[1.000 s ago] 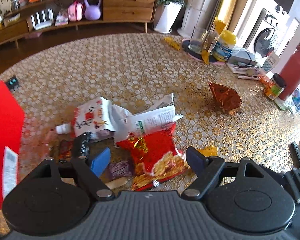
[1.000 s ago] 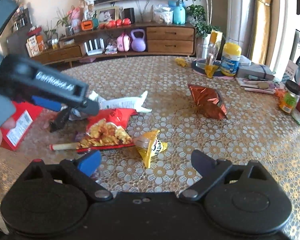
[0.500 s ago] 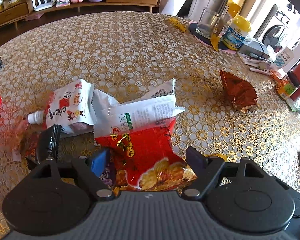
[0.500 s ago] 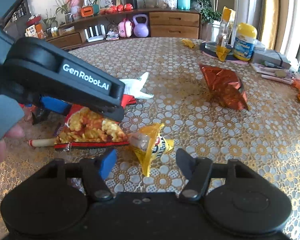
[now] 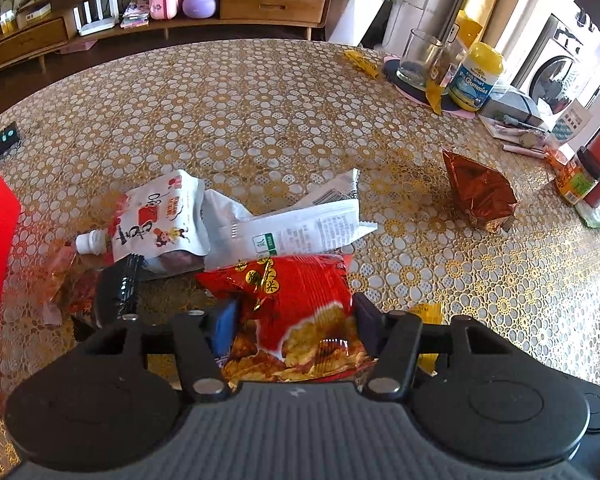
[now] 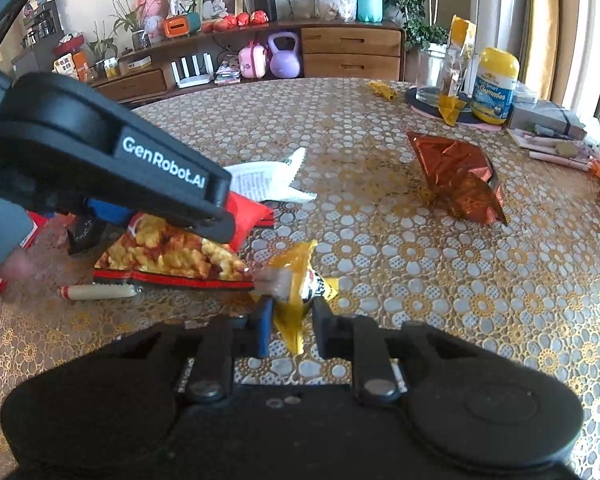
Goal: Organize snacks
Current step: 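Grasp the red chip bag with the left tool while the right tool grasps the yellow packet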
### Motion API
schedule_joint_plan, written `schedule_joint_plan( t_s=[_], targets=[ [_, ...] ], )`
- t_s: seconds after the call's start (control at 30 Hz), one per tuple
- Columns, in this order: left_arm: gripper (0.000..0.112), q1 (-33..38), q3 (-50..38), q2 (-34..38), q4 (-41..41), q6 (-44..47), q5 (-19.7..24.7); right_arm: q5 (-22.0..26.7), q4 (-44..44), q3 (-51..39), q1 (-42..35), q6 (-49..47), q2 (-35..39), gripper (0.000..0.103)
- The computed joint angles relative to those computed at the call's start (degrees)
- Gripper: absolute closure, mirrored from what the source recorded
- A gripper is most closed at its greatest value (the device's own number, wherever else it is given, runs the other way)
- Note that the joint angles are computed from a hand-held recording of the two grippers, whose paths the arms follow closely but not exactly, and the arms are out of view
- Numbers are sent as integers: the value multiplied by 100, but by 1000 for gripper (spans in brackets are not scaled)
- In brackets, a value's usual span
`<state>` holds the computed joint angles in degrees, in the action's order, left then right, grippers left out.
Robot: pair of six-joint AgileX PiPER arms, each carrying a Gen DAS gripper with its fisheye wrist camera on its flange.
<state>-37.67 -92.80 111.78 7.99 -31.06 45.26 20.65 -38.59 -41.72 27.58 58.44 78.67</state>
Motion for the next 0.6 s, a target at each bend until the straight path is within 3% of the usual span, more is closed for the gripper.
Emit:
schedule_joint_plan(
  t_s=[0.3, 0.6],
  targets=[
    [54, -20, 571, -677, -2, -43, -150, 606, -74, 21, 468, 281, -598, 95],
    [54, 23, 1376, -1627, -67, 205, -163, 1721, -39, -271, 1326, 536, -1143, 96]
  ],
)
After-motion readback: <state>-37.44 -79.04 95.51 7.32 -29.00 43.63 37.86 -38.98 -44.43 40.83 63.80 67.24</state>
